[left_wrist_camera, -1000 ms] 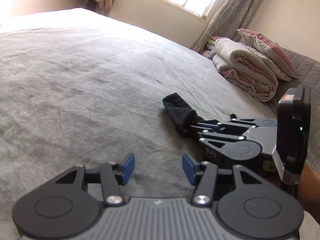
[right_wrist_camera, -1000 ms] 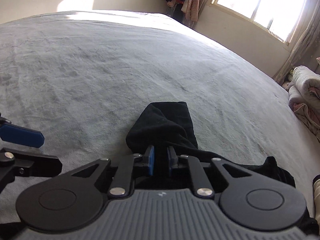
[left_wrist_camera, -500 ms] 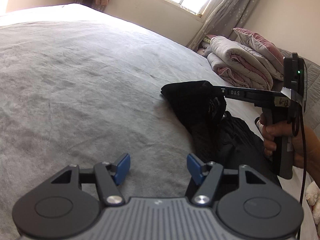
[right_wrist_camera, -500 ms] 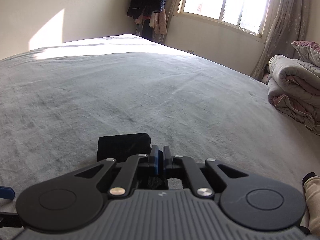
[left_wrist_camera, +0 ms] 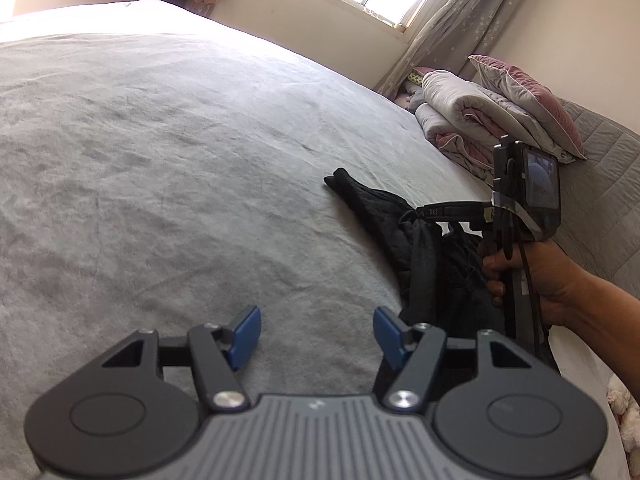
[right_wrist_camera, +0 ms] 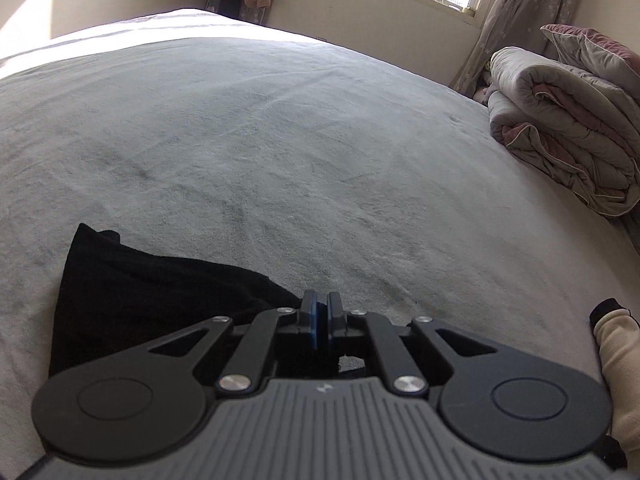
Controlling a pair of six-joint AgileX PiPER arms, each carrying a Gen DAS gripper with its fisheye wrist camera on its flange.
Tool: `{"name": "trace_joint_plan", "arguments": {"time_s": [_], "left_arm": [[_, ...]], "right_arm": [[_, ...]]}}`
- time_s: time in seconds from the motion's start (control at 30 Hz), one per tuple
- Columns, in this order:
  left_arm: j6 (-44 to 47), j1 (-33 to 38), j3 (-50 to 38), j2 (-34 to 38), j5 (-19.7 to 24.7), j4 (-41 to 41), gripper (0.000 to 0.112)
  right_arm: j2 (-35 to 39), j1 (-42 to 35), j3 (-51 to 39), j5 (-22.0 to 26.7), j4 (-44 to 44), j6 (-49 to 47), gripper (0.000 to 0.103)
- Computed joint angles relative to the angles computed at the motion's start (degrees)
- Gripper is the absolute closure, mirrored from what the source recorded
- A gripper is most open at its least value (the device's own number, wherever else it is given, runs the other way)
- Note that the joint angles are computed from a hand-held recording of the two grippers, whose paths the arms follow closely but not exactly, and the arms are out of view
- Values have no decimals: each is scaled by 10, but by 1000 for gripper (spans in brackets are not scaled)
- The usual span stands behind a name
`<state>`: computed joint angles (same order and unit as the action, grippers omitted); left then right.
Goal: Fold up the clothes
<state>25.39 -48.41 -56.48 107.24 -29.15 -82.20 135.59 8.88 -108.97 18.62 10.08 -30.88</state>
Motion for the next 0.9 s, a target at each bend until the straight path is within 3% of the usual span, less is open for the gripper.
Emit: {"name": "trace_joint_plan", "arguments": {"time_s": [0.07,0.13,0.2,0.27,0.33,0.43,0.63,0.9], "left_arm": [[2,1,0,0,1,-2,49],[-1,2,1,-2,4,-1,49],[-5,5,3,-6,10,-1,50],[-8,8,6,-9,16,-2,52],[-13,11,9,-13,22,-2,57],[-30,17,15,-18,31,6,65],[-87,29,30,-27,49,40,68],[-79,33,29,-29,58,35,68]], "right_arm": [[-11,2,14,-4,-9,27,88],[-27,-2,23,8,35,9,88],[-49,-8,41,22,109,-46,85],[-78,-13,71,35,211,-132,69],[-103,-18,99,57,315,-225,69],[-120,-22,119,130,427,-328,69],[-113,15,127,170,448,-366,75],[-104,41,164,103,425,-366,75]]}}
